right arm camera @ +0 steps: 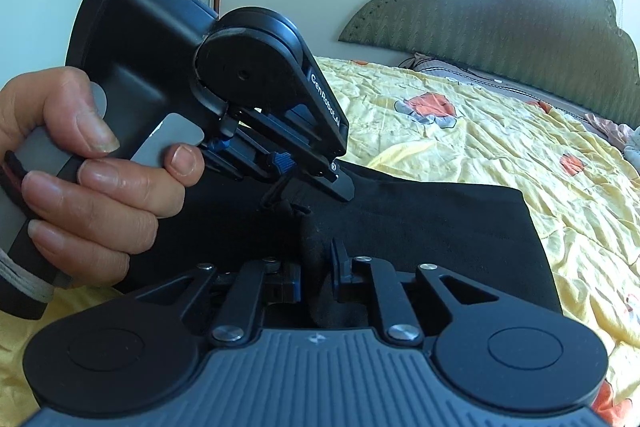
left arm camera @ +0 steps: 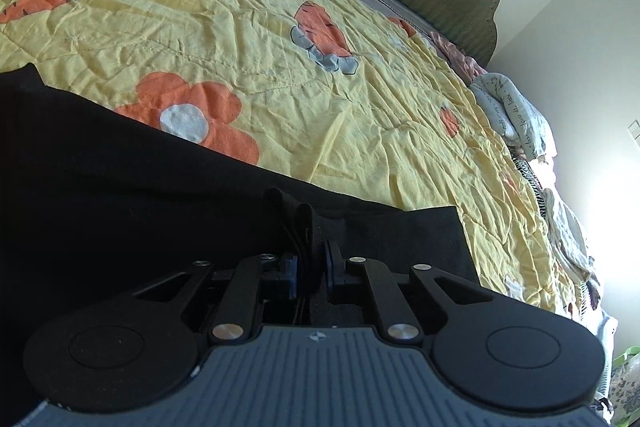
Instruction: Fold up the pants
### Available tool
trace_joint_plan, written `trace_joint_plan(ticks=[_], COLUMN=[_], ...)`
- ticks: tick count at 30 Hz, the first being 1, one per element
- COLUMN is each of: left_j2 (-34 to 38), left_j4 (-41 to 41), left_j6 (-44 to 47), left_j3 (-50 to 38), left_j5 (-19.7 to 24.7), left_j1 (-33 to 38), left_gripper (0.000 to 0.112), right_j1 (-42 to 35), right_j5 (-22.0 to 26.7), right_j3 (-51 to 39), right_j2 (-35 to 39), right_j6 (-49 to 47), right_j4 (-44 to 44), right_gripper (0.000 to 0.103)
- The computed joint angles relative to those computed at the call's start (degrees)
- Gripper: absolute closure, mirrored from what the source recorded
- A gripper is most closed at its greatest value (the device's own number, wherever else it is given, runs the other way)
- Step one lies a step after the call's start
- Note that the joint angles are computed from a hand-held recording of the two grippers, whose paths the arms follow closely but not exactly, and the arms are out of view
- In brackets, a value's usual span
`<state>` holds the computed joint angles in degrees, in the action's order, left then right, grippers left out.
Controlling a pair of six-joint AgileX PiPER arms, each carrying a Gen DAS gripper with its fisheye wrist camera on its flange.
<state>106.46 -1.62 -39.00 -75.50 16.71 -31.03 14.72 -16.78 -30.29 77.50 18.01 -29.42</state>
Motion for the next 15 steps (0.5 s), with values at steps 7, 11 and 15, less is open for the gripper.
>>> trace_joint_plan(ticks=[7,11,15], left_j2=[-0.16,-0.87,-1.68], left_j4=[19.63,26.68,29.31], left_j6=[-14.86,-19.47,-20.69], left_j3=[-2.13,-2.13,-1.91], left_j5=[5.15,7.27,8.65], left_j1=[-3.16,-4.5,-4.9], left_gripper=[0.104,0.104,0.104], right_j1=[2.08,2.21,2.3], right_j5=[2.35,2.58,3.17], right_j3=[2.03,2.04,1.8], right_j2=[-4.45,-5.26,-6.36], right_j6=[-0.63,3.39,8.1], right_j4=[1.41,-2.35,-7.0], right_gripper=[0.09,0.09,0.09])
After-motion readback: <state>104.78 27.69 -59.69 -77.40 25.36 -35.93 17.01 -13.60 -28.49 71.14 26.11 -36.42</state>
